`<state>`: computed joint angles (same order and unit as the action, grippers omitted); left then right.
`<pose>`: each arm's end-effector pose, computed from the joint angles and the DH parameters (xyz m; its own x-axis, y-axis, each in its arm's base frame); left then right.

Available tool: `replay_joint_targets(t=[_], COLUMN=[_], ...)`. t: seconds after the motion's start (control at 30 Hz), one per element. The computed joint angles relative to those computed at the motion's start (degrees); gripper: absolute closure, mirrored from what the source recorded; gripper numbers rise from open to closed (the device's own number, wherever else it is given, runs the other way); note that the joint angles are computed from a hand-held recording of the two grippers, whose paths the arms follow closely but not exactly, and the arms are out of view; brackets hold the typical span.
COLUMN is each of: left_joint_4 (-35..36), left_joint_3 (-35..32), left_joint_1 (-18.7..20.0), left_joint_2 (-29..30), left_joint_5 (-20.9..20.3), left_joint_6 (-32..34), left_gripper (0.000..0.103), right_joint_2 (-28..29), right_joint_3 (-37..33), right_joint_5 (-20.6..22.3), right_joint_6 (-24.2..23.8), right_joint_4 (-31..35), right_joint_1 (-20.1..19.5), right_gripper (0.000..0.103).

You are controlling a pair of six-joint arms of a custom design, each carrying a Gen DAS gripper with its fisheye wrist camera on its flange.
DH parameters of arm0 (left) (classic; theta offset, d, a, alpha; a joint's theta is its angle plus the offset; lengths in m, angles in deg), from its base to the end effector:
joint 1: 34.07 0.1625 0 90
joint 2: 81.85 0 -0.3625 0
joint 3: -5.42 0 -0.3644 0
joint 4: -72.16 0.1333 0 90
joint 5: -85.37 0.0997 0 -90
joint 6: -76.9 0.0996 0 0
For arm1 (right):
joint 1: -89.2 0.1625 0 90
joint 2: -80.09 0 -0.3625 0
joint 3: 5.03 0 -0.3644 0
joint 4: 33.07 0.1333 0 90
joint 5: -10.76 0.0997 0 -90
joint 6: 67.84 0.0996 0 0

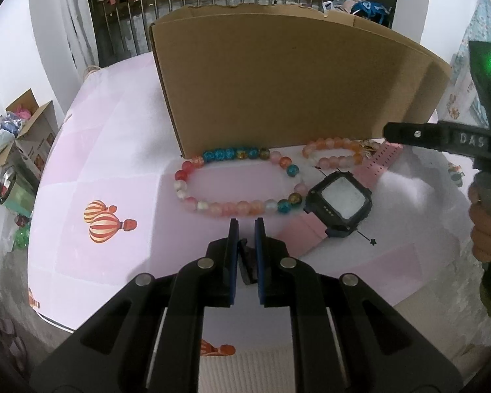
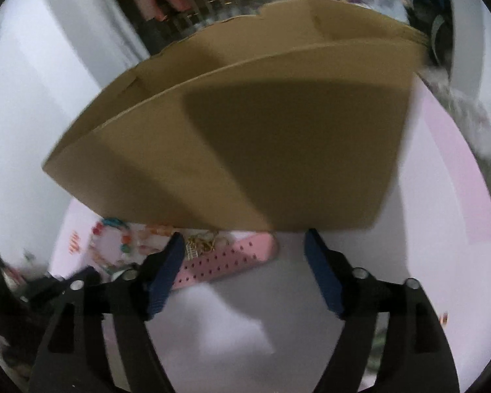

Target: Organize jewelry

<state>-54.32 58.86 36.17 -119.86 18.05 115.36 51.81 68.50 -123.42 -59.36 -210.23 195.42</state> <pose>-0.0963 -0.7761 0.2388 -0.5204 0.6885 -0.5052 0.8163 0.5748 -0.0574 0.2562 -0.6521 0.0889 -0.8403 0.3493 0.4145 -0.0849 0.6704 -0.7371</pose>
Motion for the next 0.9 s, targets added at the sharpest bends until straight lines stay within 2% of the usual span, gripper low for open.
replay_joint_targets(t=[0.03,0.1,0.17,0.37,0.57,0.67,0.73,0.83,0.9], left_joint_4=[-0.2,-0.7,-0.7,-0.6,-0.6,-0.8,-1.0,0.3,0.5], left_joint_3=[0.0,0.3,0.0,0.1,-0.1,0.1,0.1,-1.0,-1.3], left_joint_1=[0.0,0.1,0.1,0.2,0.2,0.2,0.2,0.4,0.4], left_joint_2=[0.1,0.0,0.2,0.2,0.2,0.2,0.1,0.4,0.2], left_joint_5=[0.0,-0.1,-0.1,-0.3,-0.3,-0.3,-0.3,-1.2,-1.9], left_joint_6=[0.2,0.5,0.6,0.3,0.4,0.3,0.1,-1.5,-1.7], left_gripper=[0.094,0.094,0.094,0.094,0.094,0.094,0.094,0.096,0.097], right_joint_2=[0.2,-1.6,-2.9,-5.3,-5.6,-6.2,-6.9,-6.8,-6.9], right_joint_3=[-0.5,1.5,2.9,7.0,8.0,8.8,9.7,9.9,9.9], right_joint_5=[-0.2,6.0,9.3,17.3,17.2,17.1,17.3,16.9,16.8], right_joint_6=[-0.2,0.4,2.6,6.4,7.0,7.3,7.2,6.0,5.0], right_joint_4=[0.9,1.5,2.0,0.1,-1.3,-1.6,-1.8,-2.6,-2.8], right_joint_1=[0.1,-0.6,-1.1,-2.2,-2.3,-2.1,-2.0,-0.8,0.3], right_gripper=[0.017,0.017,0.017,0.029,0.042,0.058,0.076,0.084,0.086])
